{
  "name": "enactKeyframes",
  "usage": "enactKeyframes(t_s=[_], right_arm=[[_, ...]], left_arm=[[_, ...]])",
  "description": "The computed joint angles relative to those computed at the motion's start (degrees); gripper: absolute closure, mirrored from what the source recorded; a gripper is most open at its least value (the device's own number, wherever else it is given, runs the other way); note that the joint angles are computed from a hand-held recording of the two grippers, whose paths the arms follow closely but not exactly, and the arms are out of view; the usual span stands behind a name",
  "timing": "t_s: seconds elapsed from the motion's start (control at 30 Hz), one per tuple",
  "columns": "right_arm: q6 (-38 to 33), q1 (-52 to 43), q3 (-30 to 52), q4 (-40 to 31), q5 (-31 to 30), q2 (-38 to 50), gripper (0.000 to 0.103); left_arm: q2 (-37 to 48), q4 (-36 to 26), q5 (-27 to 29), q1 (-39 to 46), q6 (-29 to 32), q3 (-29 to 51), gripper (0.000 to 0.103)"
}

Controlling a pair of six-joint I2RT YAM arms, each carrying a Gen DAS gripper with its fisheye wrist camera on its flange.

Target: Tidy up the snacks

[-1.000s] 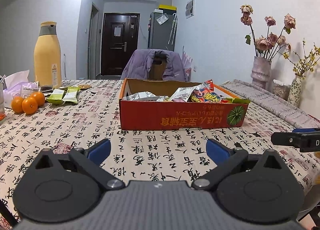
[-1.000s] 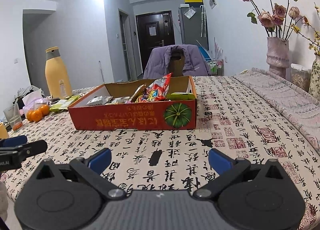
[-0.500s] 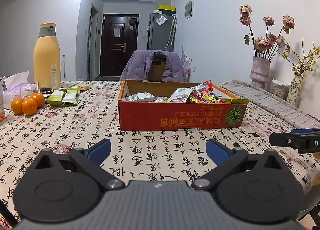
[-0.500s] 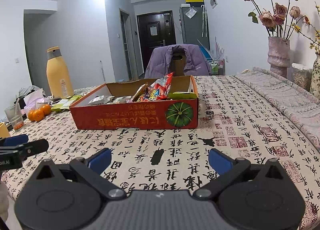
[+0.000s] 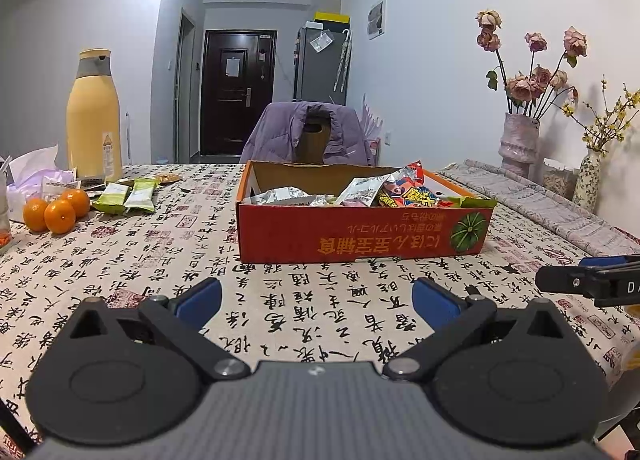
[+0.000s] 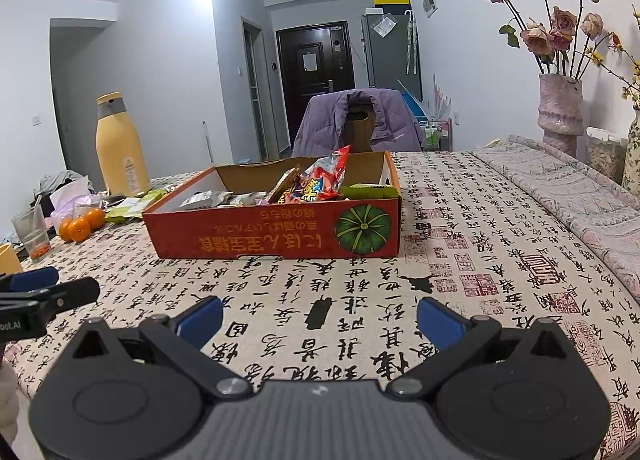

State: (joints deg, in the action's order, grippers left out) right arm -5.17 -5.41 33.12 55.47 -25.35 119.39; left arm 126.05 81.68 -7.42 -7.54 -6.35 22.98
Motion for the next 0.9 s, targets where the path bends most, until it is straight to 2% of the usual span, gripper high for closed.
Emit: enactKeyframes(t_s=[0.9], right_arm=[[0.0,0.3,-0.4,0.3,0.1,-0.1,0.000]], left_arm=[[0.5,1.6,0.7,-0.4,0.6,-0.7,0.000]])
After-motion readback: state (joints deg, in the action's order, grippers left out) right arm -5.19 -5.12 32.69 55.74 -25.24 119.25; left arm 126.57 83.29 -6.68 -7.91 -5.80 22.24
